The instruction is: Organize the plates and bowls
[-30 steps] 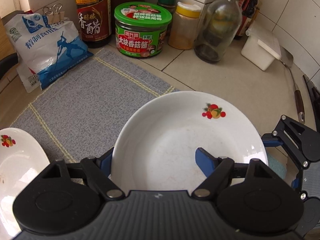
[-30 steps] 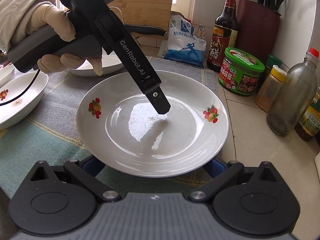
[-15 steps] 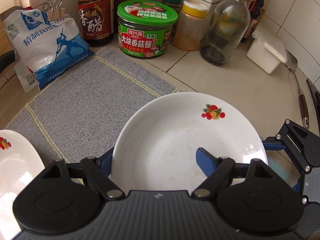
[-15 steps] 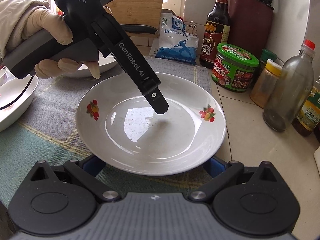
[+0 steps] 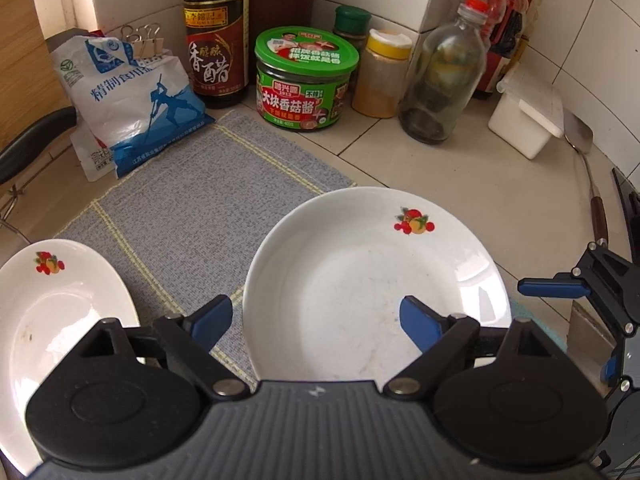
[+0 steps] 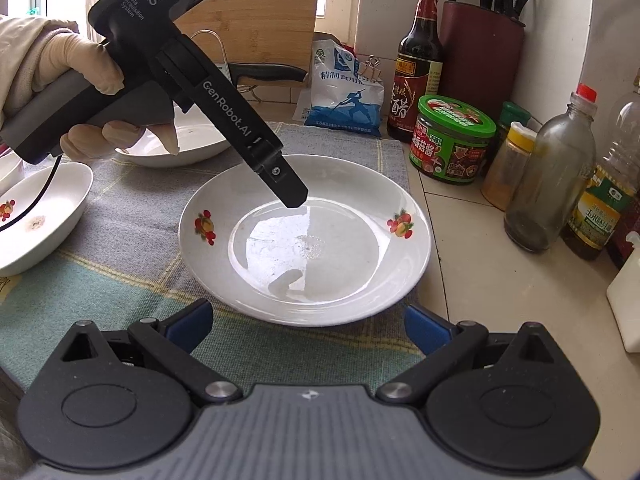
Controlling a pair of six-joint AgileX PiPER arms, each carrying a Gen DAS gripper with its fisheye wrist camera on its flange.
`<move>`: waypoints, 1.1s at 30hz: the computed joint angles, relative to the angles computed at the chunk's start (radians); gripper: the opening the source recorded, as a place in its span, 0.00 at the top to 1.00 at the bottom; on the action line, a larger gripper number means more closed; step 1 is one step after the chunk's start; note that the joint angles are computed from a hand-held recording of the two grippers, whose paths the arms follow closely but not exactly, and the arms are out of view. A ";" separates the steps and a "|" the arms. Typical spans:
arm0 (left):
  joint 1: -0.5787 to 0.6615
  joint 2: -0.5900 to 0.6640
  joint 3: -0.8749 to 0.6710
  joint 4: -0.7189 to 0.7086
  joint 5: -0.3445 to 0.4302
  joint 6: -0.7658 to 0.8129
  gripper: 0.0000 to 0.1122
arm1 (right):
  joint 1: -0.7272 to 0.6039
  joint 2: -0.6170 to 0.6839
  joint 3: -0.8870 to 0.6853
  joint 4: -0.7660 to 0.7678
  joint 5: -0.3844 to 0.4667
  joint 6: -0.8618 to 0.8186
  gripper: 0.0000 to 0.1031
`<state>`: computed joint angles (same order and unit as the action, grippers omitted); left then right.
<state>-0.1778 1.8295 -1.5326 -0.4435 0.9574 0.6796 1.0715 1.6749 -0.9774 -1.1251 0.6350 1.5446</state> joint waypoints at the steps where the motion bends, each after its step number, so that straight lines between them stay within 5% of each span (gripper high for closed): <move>1: 0.002 -0.031 0.029 -0.001 -0.015 -0.002 0.19 | 0.017 -0.001 -0.008 0.010 0.029 -0.003 0.00; 8: 0.047 -0.291 0.294 -0.056 -0.133 0.003 0.15 | 0.127 0.035 -0.123 0.118 0.283 -0.066 0.00; 12: 0.061 -0.454 0.459 -0.029 -0.224 -0.029 0.15 | 0.165 0.035 -0.140 0.133 0.324 -0.060 0.00; 21: 0.126 -0.751 0.715 0.045 -0.274 -0.187 0.15 | 0.200 0.007 -0.141 0.123 0.258 -0.097 0.00; 27: 0.255 -0.923 0.819 0.048 -0.201 -0.183 0.15 | 0.193 0.029 -0.182 0.133 0.176 -0.176 0.00; 33: 0.580 -1.074 0.886 -0.055 -0.043 0.074 0.15 | 0.173 0.080 -0.250 0.174 0.077 -0.242 0.00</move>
